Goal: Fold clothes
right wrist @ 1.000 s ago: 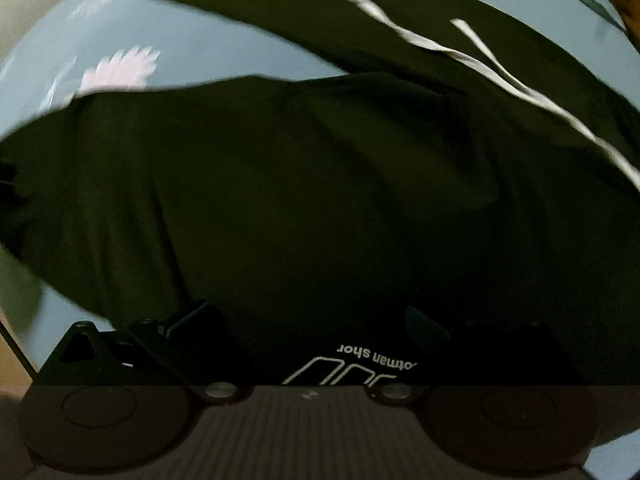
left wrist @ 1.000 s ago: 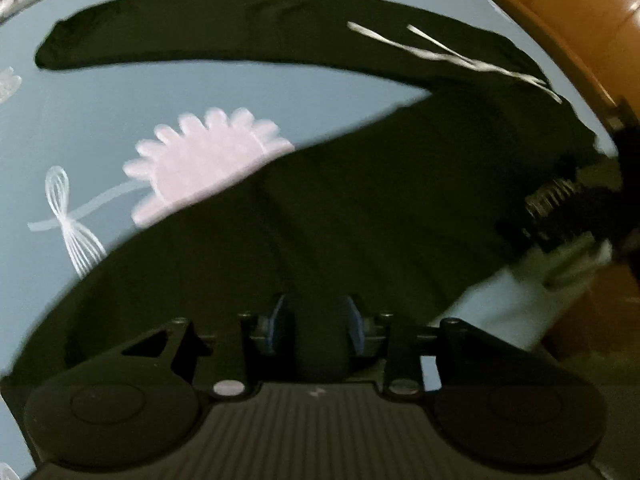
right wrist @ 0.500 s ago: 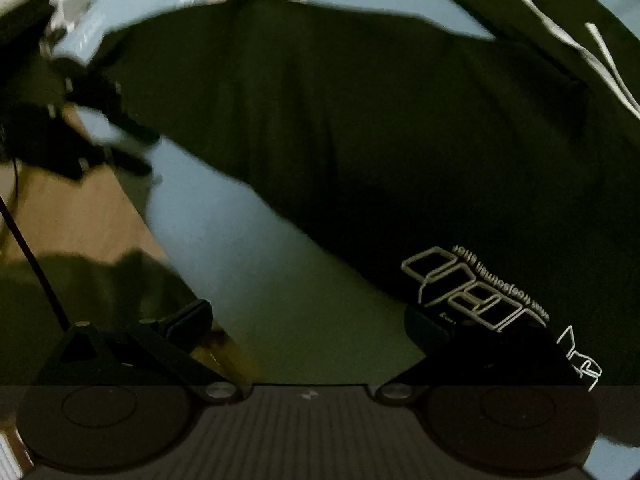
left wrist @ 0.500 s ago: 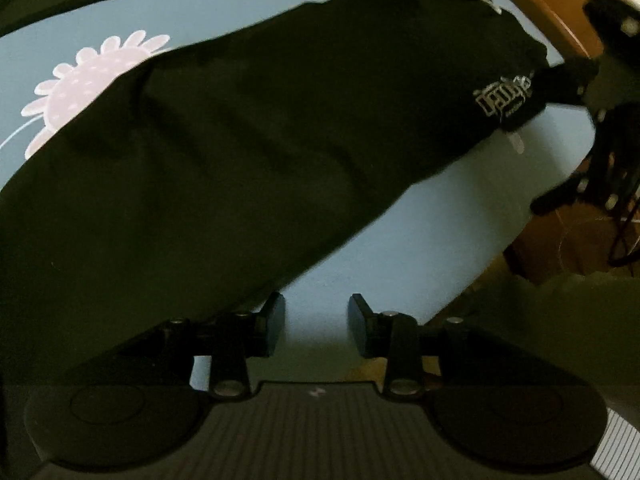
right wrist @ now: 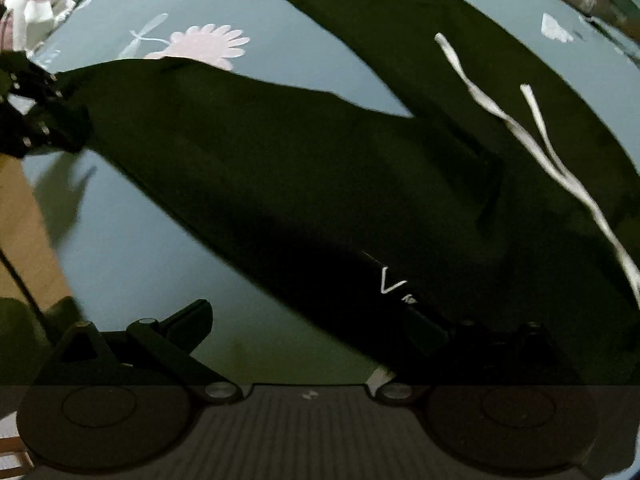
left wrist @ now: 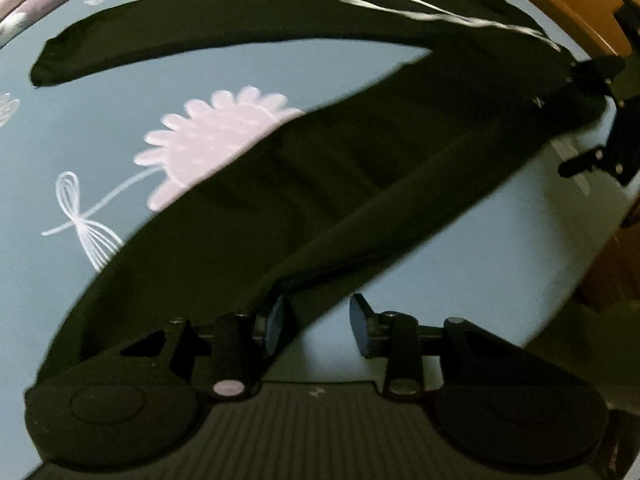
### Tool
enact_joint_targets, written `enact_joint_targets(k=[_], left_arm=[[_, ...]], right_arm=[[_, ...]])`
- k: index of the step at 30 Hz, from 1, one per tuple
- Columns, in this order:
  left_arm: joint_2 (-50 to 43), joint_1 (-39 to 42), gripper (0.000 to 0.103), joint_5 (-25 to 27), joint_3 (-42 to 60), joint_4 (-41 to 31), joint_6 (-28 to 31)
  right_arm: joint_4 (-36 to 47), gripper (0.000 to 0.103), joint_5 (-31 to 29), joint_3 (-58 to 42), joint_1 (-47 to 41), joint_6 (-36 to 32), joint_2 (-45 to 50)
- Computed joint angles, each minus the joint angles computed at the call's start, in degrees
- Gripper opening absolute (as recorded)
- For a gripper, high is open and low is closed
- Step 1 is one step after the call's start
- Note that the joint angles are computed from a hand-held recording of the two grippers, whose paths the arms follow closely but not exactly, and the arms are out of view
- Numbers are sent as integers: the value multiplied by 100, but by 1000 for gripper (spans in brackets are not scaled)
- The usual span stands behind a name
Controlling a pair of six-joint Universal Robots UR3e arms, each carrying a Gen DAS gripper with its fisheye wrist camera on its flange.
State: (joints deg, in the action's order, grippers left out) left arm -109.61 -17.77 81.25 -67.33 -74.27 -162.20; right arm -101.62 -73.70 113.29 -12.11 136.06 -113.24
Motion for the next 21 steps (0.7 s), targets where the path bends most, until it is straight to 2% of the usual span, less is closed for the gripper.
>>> enact_joint_targets(k=[8,12,14,16,17,21], left_arm=[[-754,4,36,-15,844,221,273],[-333,-158,36,54,330,682,637],[-135,-335,35,156,-36,1073,1061],[-2,-516,35,190,-307,1341,1430],[39,-591,35,154,-401,1426,1583],[8,-911,36,78,-703,1863,2096]], right_arm=[[-1217,103,-335,101,483,32,716],[-1332,103,-343,213,627,-406,305],[-1549,99,-350,383,793,-774,40],[-1705,83,-521,412,1116,-1064,55],[-1783,80,-604,417,1278,-1200,79],[-2352,76,-810,658,1768,-1557,293]])
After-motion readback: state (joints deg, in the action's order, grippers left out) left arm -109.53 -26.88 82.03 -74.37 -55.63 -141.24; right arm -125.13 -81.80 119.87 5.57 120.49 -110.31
